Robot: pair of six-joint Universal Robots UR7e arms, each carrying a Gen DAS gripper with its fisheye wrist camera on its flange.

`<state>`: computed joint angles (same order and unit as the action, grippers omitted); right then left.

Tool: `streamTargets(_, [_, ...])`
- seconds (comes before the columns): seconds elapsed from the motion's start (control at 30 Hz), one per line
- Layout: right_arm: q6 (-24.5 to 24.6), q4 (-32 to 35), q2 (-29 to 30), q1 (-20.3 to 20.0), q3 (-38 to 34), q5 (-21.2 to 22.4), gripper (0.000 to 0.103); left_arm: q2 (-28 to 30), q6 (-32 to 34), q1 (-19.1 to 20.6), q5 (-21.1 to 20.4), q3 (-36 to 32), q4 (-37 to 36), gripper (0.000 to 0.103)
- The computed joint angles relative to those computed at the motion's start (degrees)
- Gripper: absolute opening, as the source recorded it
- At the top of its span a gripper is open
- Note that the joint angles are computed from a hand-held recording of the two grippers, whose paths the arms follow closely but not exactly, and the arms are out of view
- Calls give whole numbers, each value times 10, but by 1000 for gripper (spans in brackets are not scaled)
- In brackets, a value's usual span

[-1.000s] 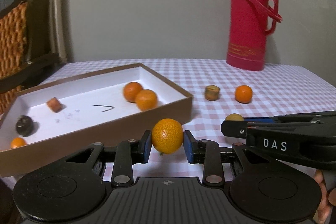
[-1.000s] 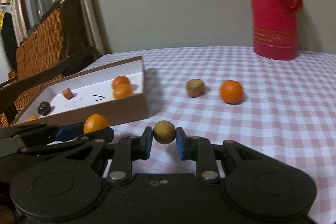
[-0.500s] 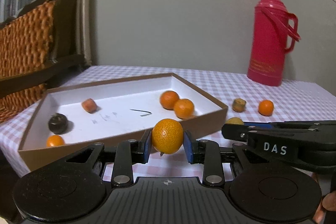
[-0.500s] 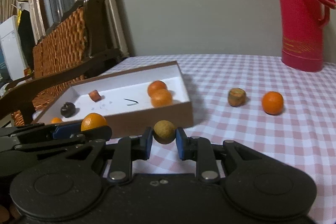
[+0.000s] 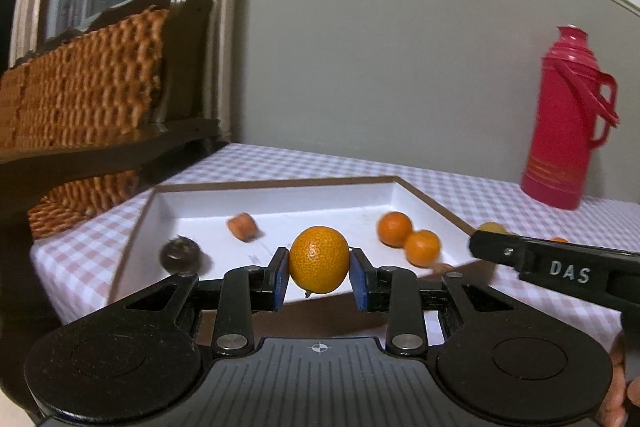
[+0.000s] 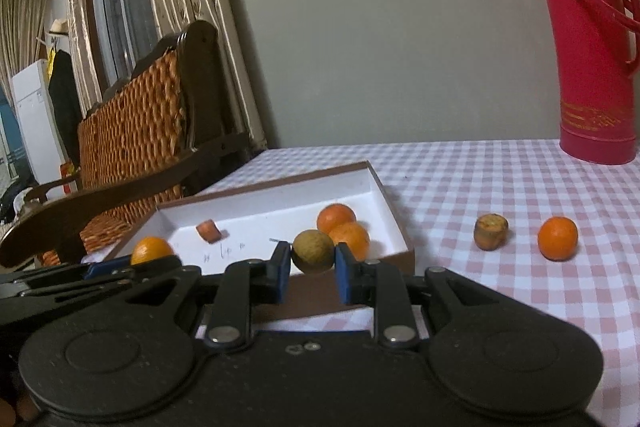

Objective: Organize fruits
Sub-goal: 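Carry the mandarin and brown-green fruit in both tools over the white box, then open the left tool to drop the mandarin while the right tool drops the brown-green fruit into the box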

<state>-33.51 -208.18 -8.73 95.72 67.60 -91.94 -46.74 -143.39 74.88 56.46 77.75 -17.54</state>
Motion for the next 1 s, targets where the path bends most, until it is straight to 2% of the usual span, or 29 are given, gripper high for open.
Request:
streamTargets(0.33, [2,13,32,7,-60,4,15,-1,8,14,-20,-20,-26,33])
streamTargets(0.67, [6,62,65,15,-138,0,15,13,6,23,-41,-58,-20,33])
streamTargets(1.0, [8,122,96,18,-208,-8,15,43,-20,32,-56,-124,34,33])
